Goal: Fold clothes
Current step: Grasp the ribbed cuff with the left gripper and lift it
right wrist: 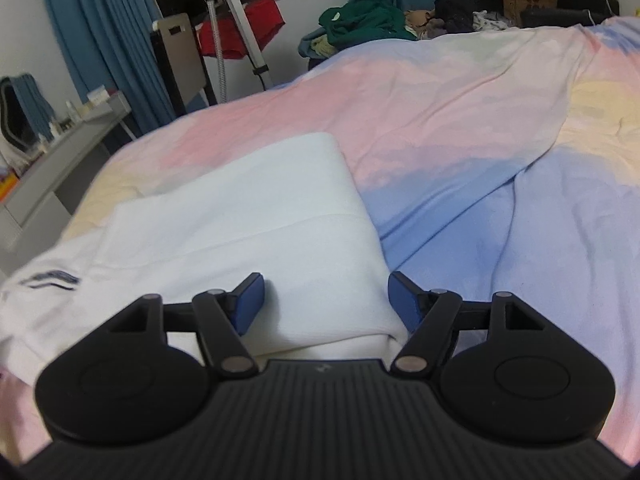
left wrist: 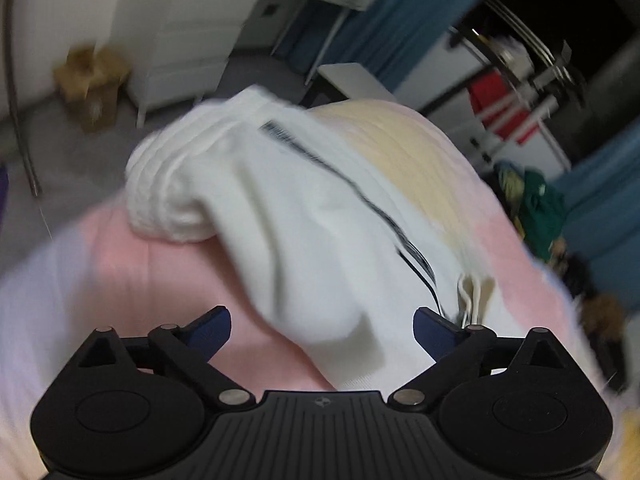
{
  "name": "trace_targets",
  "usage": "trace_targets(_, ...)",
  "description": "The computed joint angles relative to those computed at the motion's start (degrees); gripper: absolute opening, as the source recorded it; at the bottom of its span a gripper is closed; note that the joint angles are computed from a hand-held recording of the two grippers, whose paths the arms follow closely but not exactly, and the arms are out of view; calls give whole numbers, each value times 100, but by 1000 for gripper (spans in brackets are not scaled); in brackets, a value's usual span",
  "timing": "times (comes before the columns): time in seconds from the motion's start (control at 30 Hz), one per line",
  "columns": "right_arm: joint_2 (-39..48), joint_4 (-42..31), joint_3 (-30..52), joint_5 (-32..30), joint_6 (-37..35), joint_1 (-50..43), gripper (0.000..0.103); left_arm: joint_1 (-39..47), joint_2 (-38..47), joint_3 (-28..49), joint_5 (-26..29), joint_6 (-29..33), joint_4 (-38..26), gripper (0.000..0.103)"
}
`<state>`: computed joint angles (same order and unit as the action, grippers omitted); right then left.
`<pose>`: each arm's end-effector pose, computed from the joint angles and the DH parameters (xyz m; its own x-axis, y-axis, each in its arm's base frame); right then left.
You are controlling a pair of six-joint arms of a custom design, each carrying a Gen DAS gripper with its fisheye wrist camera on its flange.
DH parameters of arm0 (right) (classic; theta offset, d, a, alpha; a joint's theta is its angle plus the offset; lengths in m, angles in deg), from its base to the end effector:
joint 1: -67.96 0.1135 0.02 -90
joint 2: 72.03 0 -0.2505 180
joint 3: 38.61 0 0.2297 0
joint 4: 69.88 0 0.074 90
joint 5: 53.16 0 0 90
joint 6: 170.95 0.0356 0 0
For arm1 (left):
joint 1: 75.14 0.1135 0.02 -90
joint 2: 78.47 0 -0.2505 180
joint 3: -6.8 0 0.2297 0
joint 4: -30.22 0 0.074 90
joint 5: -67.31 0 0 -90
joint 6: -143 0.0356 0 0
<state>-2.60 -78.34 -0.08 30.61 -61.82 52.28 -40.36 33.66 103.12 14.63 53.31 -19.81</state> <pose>0.2068 -0.0540 0.1607 -0.5153 0.4830 -0.7079 0.3776 0.8695 0.3184 0.3222 0.1975 0.1896 -0.7507 -0.5162 -0.4123 -0.2458 0.7975 -0.5509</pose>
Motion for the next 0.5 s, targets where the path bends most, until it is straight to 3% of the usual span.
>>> trace_targets(0.17, -632, -288, -91, -257, -10, -14, 71, 63, 1010, 610, 509, -1542, 497, 97)
trace_targets(0.3, -823, -276, -107, 42, -290, 479, 71, -183, 1033, 402, -129, -2348, 1906, 95)
trace_targets(0.4, -717, -38, -122, 227, -492, 950, 70, -253, 1273, 497, -395, -2761, 2303, 89)
trace_targets(0.5, -523, 200, -146, 384, -662, 1361, 70, -156, 1521, 697, -406, -2986, 2404, 77)
